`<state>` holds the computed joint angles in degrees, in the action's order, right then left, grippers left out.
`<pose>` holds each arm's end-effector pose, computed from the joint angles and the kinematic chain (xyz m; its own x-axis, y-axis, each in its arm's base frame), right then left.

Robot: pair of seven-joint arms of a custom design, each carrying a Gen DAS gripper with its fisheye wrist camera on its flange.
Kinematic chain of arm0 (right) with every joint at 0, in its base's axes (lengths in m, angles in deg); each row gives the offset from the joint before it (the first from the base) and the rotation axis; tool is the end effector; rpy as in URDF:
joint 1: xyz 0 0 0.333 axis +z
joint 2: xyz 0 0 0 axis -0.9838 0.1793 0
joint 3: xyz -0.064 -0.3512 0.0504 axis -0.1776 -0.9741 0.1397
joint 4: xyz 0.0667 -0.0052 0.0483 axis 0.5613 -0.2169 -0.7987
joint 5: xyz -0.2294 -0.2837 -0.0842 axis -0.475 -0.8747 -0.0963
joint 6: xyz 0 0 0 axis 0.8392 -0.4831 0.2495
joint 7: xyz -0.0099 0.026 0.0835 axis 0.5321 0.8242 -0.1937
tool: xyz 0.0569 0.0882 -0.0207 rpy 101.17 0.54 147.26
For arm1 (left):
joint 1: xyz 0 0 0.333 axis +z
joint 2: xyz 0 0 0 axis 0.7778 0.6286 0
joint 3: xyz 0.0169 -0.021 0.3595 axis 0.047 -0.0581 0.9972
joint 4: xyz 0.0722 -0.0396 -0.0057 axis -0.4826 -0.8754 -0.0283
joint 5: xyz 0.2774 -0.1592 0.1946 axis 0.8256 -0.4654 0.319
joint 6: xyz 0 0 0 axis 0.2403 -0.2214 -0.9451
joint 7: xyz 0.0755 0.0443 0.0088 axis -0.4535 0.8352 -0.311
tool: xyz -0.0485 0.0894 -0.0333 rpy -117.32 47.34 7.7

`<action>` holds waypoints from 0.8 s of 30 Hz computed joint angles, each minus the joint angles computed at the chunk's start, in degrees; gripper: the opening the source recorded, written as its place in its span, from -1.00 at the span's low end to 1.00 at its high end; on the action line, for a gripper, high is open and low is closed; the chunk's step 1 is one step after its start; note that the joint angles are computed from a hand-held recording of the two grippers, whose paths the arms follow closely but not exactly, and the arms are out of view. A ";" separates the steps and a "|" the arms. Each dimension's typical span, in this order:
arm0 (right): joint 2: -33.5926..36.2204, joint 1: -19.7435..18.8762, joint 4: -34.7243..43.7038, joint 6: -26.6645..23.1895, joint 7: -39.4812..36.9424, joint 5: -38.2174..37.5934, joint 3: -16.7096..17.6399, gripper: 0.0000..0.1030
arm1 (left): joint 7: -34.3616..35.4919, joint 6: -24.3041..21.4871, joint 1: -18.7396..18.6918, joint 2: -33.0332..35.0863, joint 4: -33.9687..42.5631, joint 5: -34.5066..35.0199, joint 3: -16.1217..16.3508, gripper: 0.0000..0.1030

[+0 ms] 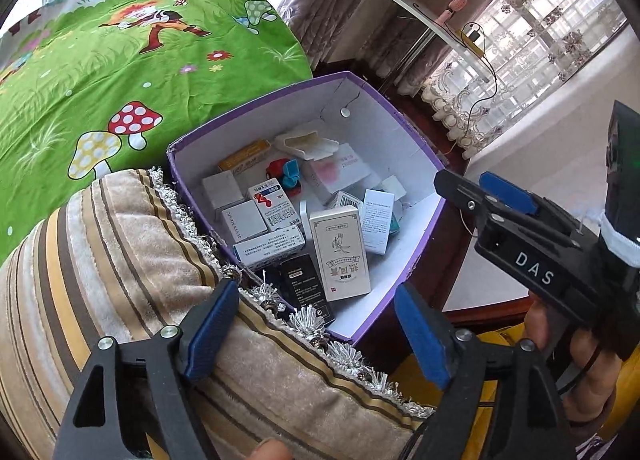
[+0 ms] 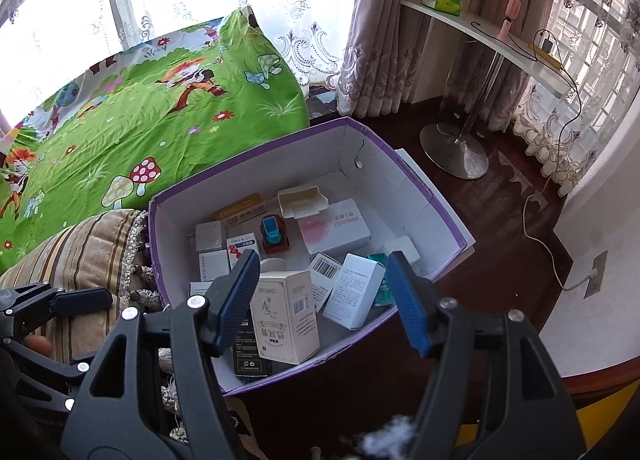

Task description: Organize rigid objects

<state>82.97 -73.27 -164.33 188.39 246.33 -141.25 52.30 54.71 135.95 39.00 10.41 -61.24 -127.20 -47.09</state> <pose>0.4566 0.1072 0.3688 -0.1032 -0.9935 0.0480 -0.8120 0.0563 -0.5810 0.4815 -0.2984 0.3515 -0.3245 -0.8585 0.3970 -0.9191 0.1870 -0.3468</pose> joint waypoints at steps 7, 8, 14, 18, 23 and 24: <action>0.12 0.12 0.01 -0.05 -0.89 0.82 0.04 0.34 | 0.08 -1.05 0.59 0.88 1.14 -0.99 -0.09 0.60; 0.19 0.08 0.05 0.09 -1.06 0.92 -0.02 0.34 | 0.22 -1.09 0.64 0.89 1.17 -1.15 -0.11 0.61; 0.26 0.14 0.05 0.22 -1.22 1.01 -0.11 0.34 | 0.56 -1.19 0.47 0.85 1.15 -1.34 0.09 0.61; 0.24 0.16 0.08 0.22 -1.19 0.97 -0.15 0.34 | 0.53 -1.17 0.38 0.84 1.15 -1.37 0.16 0.61; 0.34 0.15 0.11 0.35 -1.15 0.82 -0.19 0.34 | 0.50 -1.18 0.34 0.85 1.15 -1.33 0.21 0.61; 0.36 0.15 0.13 0.35 -1.11 0.79 -0.21 0.34 | 0.50 -1.18 0.34 0.85 1.15 -1.33 0.21 0.61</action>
<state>83.34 -73.12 -164.20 188.74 245.22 -140.46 52.10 55.21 134.78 39.34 11.26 -60.08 -128.53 -46.88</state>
